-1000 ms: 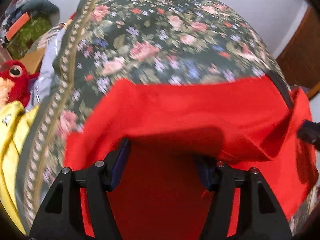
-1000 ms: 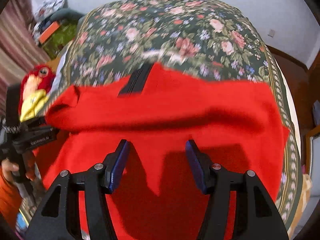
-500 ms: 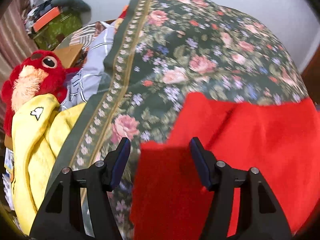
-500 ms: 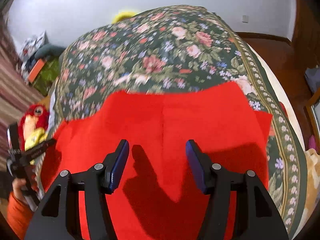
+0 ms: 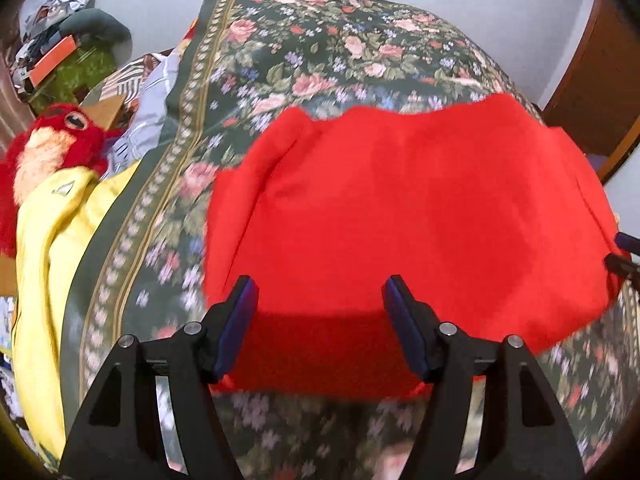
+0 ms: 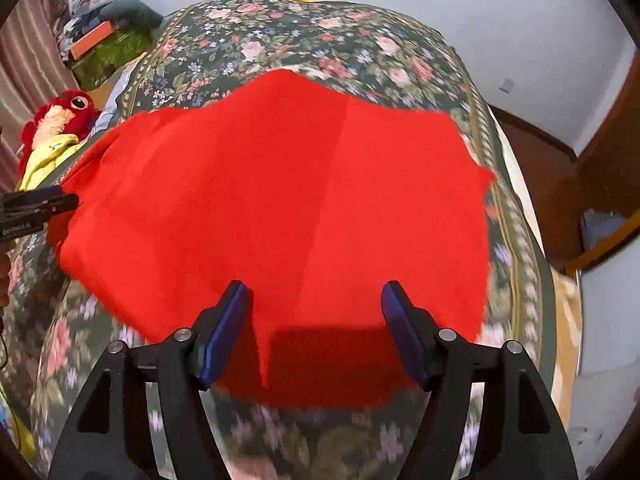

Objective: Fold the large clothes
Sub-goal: 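Pat the folded jacket flat with both tools open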

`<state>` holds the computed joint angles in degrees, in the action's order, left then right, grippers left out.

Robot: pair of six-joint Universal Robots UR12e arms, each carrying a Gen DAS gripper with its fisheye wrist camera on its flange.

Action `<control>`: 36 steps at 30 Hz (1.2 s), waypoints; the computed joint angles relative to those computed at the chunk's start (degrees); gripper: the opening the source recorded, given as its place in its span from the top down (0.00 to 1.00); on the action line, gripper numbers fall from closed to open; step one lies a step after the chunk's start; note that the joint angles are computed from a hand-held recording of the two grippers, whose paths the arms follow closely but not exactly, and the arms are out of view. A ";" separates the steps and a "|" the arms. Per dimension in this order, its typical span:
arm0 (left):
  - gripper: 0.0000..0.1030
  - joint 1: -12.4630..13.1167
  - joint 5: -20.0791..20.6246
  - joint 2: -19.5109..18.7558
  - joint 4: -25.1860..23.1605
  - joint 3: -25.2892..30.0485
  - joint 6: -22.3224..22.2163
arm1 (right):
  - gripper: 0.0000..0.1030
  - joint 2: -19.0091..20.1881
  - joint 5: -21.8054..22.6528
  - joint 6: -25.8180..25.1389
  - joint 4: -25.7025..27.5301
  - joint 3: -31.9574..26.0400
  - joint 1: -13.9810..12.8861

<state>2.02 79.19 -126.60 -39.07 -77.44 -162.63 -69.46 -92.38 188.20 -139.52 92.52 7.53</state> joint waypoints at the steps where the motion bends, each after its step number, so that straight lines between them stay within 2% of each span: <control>1: 0.36 0.27 0.26 0.50 0.43 -0.88 -0.10 | 0.36 -0.70 -0.50 0.55 0.33 0.78 -0.11; 9: 0.36 3.41 1.99 4.52 3.22 -6.45 -4.57 | 0.36 -4.05 -3.01 3.20 0.56 3.78 -0.25; 12: 0.36 4.46 1.10 5.83 4.12 -7.67 -6.54 | 0.36 -4.64 -3.33 3.26 -0.70 3.91 -0.02; 14: 0.36 5.22 -1.35 6.66 4.60 -8.47 -8.19 | 0.36 -4.87 -3.45 3.25 -2.24 3.92 0.31; 18: 0.32 6.43 -9.34 7.33 2.96 -9.11 -12.67 | 0.35 -4.53 -2.35 2.95 -4.04 3.30 0.84; 21: 0.32 6.70 -15.89 6.62 -0.58 -8.38 -14.96 | 0.34 -4.02 -1.52 2.76 -4.60 2.87 1.40; 24: 0.32 6.66 -22.43 5.13 -5.86 -7.00 -15.39 | 0.34 -3.45 -0.72 2.35 -4.75 2.49 1.79; 29: 0.32 6.01 -27.62 2.69 -10.48 -5.21 -16.53 | 0.34 -2.87 -0.45 2.00 -3.55 2.06 2.26; 33: 0.32 5.53 -28.50 1.04 -9.03 -4.42 -19.72 | 0.34 -2.41 -0.06 1.98 -2.83 1.80 2.21; 36: 0.32 5.88 -32.07 -0.69 -8.50 -3.48 -24.00 | 0.34 -2.11 -0.35 1.86 -2.36 1.53 2.26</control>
<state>7.90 47.13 -127.29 -47.57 -80.92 -186.63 -71.58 -92.73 190.06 -141.87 94.05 9.79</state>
